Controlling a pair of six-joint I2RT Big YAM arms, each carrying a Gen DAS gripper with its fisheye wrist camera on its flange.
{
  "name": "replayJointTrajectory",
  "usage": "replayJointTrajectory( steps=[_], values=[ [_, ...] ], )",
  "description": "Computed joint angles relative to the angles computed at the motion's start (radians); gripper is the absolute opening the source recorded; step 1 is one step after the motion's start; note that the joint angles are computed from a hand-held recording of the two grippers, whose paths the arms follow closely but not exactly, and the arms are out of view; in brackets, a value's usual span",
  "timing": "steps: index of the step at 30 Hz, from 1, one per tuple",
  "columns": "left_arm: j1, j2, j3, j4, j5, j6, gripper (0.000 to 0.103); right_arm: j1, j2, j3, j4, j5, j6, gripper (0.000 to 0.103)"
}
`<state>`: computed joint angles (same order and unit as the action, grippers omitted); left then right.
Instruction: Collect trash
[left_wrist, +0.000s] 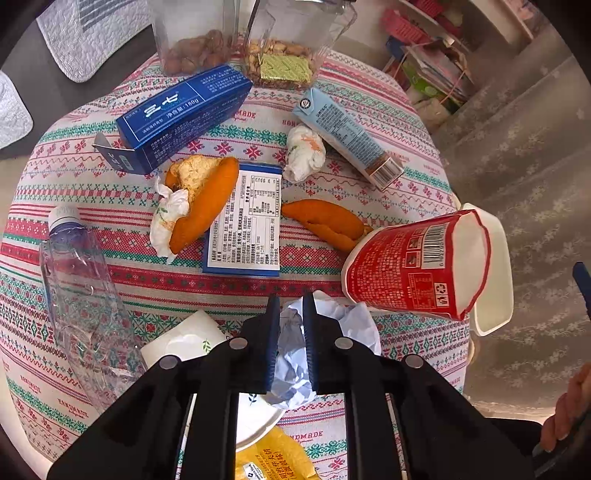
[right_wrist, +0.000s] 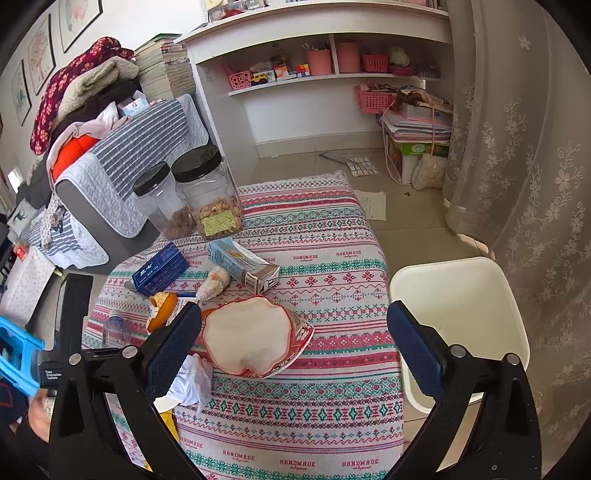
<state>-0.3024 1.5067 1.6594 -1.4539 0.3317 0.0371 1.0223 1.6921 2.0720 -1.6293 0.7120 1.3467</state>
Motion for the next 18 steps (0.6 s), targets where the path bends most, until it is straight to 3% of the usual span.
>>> replayJointTrajectory(
  steps=[7, 12, 16, 18],
  values=[
    [0.048, -0.051, -0.010, 0.023, 0.079, 0.014, 0.010, 0.000, 0.039, 0.044, -0.010, -0.010, -0.024, 0.096],
    [0.056, -0.049, -0.001, -0.029, 0.128, 0.058, 0.011, 0.001, 0.044, 0.047, -0.016, -0.014, -0.016, 0.096],
    [0.038, -0.038, -0.004, -0.059, 0.136, 0.049, 0.032, 0.003, 0.045, 0.051, -0.034, -0.005, -0.010, 0.096],
    [0.022, -0.033, -0.007, -0.070, 0.140, 0.047, 0.034, 0.003, 0.035, 0.036, -0.032, -0.004, -0.006, 0.096]
  ],
)
